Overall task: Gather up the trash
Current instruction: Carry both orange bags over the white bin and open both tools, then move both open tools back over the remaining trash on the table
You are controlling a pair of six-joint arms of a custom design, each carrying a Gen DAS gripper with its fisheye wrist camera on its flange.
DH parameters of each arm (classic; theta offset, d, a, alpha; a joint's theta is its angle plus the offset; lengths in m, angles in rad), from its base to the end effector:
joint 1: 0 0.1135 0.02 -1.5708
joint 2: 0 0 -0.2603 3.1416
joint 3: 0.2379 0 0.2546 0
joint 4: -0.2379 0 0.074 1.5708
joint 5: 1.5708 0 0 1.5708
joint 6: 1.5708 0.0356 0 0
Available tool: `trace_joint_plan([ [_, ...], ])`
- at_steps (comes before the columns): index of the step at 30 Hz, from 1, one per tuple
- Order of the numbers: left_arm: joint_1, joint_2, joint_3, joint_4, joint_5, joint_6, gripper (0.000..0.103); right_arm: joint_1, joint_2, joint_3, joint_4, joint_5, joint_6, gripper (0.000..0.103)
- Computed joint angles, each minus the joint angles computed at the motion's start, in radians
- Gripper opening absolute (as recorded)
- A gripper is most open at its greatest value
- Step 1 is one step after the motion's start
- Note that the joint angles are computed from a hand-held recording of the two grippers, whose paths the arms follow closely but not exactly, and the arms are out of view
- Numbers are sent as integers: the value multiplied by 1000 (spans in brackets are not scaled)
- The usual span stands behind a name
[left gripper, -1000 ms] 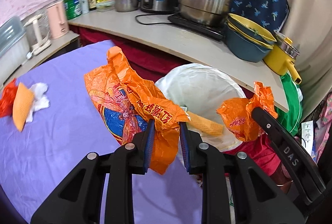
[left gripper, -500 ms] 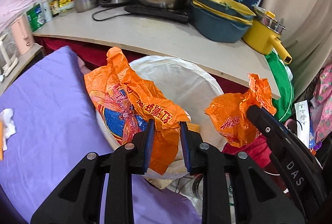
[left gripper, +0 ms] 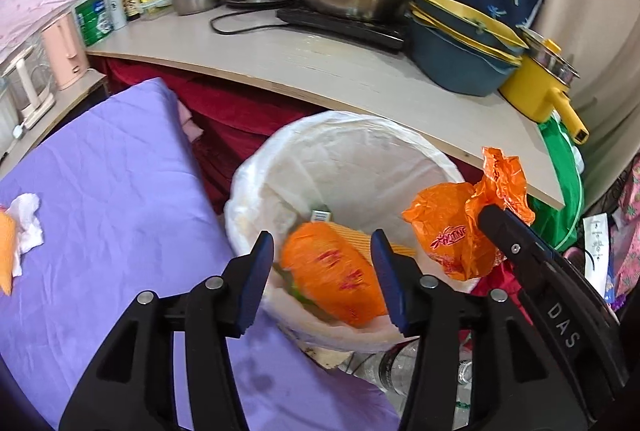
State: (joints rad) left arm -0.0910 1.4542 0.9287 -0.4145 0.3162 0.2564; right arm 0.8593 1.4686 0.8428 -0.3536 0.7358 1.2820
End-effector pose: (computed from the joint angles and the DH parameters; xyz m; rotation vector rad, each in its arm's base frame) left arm 0.2952 -0.0381 0.2127 0.5535 2.4110 -0.3259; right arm 0.2043 0.2003 0.1928 0.7221 2.1204 0.1835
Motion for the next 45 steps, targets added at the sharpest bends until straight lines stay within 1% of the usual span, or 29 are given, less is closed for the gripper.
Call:
trace_joint_plan([
  [7,112,18,6,23,-5,27,49,-26,73,41,77,-53,-64,17],
  [8,127,20,4,29,-7,32,49,-31,87,48,91,-63,-73,20],
  [10,155,27,4,37,-11,42,53,-34,114,68,99,-69,-80,20],
  [11,164,28,4,40,-12,42,53,-35,131,82,96,-65,-81,24],
  [12,172,30,4,42,-10,44,53,-37,141,93,93,-63,-83,27],
  [13,183,33,6,43,-10,48,54,-37,150,103,88,-61,-84,27],
  [15,201,37,15,41,-7,51,56,-35,159,117,80,-53,-77,35],
  [16,210,39,18,40,-3,53,60,-31,158,120,79,-47,-73,35],
  [18,220,32,17,45,-1,53,63,-24,159,134,62,-36,-68,36],
  [20,230,17,9,51,1,60,63,-14,156,145,50,-31,-68,37],
  [24,254,-2,1,42,20,75,63,11,156,171,20,-8,-60,42],
  [32,312,-31,-7,22,46,102,64,62,190,242,-27,10,-47,43],
  [34,337,-35,-3,11,59,112,64,76,203,262,-38,15,-41,46],
  [36,361,-39,-1,4,70,122,66,97,220,287,-59,29,-29,52],
  [41,418,-44,0,-6,93,153,68,139,266,352,-110,44,-9,53],
  [45,466,-35,12,-28,114,178,69,162,295,400,-142,53,7,57],
])
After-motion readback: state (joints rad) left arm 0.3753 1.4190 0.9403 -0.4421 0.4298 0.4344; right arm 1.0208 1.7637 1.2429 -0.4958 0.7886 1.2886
